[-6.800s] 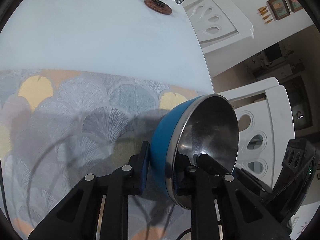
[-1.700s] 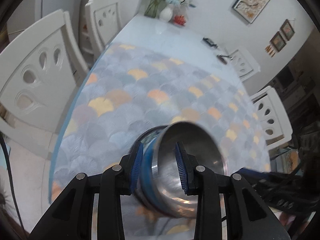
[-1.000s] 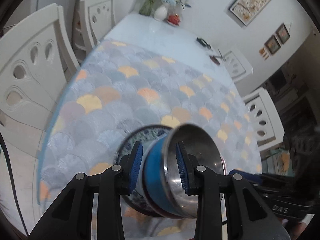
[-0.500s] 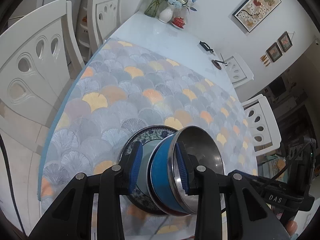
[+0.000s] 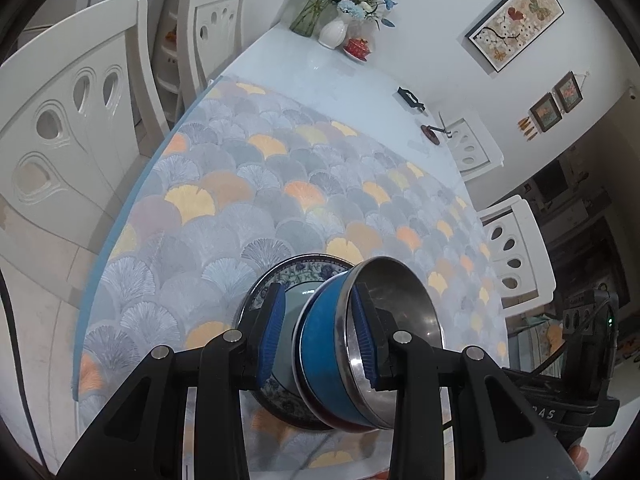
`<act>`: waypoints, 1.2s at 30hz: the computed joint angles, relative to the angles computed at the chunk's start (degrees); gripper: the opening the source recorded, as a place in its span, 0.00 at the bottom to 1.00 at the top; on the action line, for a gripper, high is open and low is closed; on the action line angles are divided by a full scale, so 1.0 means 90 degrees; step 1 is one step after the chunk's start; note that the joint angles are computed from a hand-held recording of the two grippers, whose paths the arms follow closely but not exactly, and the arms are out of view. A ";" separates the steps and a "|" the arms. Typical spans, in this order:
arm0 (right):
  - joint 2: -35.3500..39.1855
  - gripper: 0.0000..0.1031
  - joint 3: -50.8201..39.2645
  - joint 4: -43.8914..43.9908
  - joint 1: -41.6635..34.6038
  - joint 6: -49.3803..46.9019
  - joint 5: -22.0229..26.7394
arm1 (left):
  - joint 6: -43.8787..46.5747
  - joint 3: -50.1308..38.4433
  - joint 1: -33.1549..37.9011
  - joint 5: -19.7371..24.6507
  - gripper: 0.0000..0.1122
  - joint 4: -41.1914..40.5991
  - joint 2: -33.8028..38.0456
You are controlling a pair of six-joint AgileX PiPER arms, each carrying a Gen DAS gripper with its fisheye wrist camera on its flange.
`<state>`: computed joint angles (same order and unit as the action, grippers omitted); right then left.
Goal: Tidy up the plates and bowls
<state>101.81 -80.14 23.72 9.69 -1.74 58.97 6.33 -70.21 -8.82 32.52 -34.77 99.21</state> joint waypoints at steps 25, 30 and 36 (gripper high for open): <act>0.0407 0.27 0.0395 0.0480 -0.0060 -0.0761 -0.1344 | 0.0539 0.0020 0.0287 0.0341 0.27 -0.0518 0.0315; 0.0445 0.32 0.0406 0.0583 -0.0137 -0.0749 -0.1295 | 0.0775 0.0030 0.0281 0.0359 0.28 -0.0812 0.0511; 0.0375 0.32 0.0190 0.0455 -0.0221 -0.0742 -0.1010 | 0.0923 0.0078 0.0271 0.0372 0.27 -0.0878 0.0379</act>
<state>105.19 -78.43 27.82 7.71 -8.42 49.88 14.64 -69.50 -6.38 35.87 -42.66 102.63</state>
